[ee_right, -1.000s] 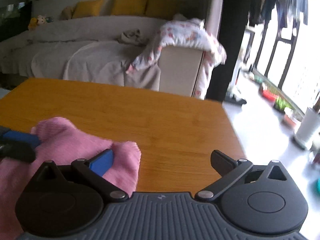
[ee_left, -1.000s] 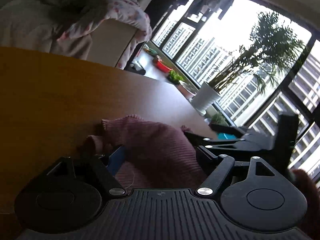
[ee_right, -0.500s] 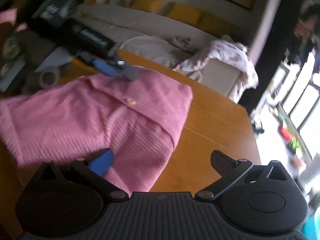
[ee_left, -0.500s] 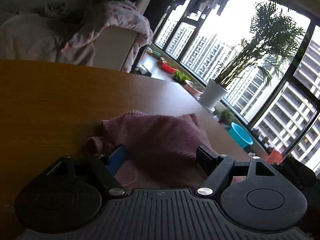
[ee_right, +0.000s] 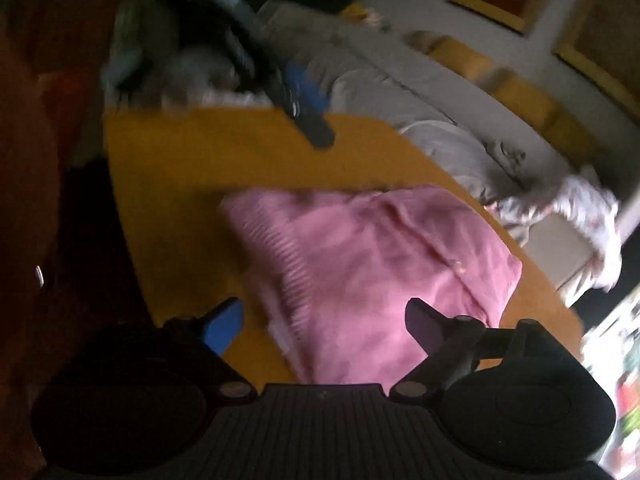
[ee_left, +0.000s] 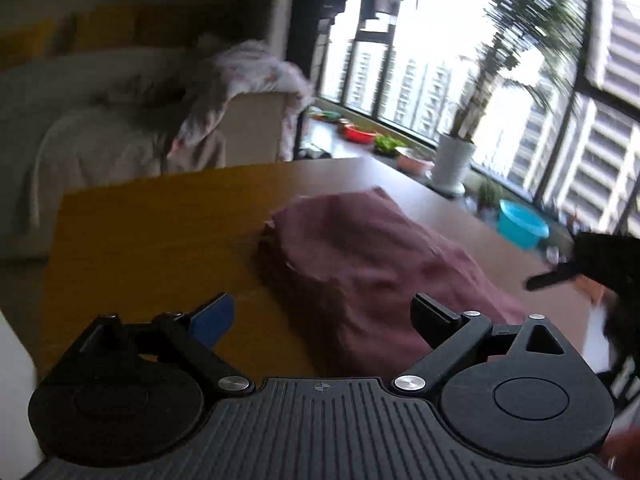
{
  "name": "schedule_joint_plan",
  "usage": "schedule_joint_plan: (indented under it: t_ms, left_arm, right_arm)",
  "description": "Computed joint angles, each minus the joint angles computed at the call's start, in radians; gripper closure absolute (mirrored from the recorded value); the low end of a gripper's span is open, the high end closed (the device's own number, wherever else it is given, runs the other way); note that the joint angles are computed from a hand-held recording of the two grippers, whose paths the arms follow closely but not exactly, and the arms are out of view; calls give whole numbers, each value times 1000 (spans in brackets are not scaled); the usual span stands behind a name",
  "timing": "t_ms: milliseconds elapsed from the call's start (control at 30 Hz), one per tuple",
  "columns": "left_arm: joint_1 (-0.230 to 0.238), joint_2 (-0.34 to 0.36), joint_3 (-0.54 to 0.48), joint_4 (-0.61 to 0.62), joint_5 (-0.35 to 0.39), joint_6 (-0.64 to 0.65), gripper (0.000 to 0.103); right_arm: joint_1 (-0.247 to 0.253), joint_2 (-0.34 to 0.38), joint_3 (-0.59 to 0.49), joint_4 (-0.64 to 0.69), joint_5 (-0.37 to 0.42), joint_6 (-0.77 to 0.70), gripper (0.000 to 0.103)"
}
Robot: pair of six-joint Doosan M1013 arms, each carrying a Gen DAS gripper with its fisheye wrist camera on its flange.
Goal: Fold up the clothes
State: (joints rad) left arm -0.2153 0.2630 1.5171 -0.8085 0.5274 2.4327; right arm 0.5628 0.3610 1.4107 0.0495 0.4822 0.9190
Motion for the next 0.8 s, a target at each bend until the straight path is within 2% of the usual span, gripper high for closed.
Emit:
schedule_joint_plan:
  t_ms: [33,67,100,133,200,300,400,533,633,667,733,767,800]
  left_arm:
    - [-6,-19,21,-3,-8,49,3]
    - [-13,-36,40,-6,-14,99,2]
    - [-19,-51,57,-10,-19,149,2]
    - [-25,-65,73,-13,-19,191,2]
    - [-40,-92,104,-16,-14,267,1]
    - [-60,-104,121,22,-2,303,0]
    - [-84,-100,133,66,-32,321,0]
    - [-107,-77,134,69,-60,416,0]
    - [-130,-53,129,91,-136,492,0]
    - [-138,-45,128,96,-163,520,0]
    - [-151,-28,124,99,-215,562,0]
    - [-152,-21,119,93,-224,552,0]
    - [-151,-14,113,89,-228,532,0]
  right_arm:
    - [9,6,-1,-75,-14,83,28]
    - [11,13,-8,-109,-14,137,40]
    - [4,24,-30,-91,14,181,47]
    - [-10,36,-57,-20,50,214,48]
    - [-59,66,-122,190,171,293,50]
    - [-118,94,-165,416,263,356,50]
    - [-140,108,-187,488,303,381,50]
    - [-159,118,-191,565,320,393,50]
    - [-164,110,-180,594,322,388,50]
    - [-158,97,-168,575,311,371,49]
    - [-139,75,-140,520,269,306,36]
    - [-125,54,-111,475,223,269,22]
    - [-110,34,-81,418,171,239,17]
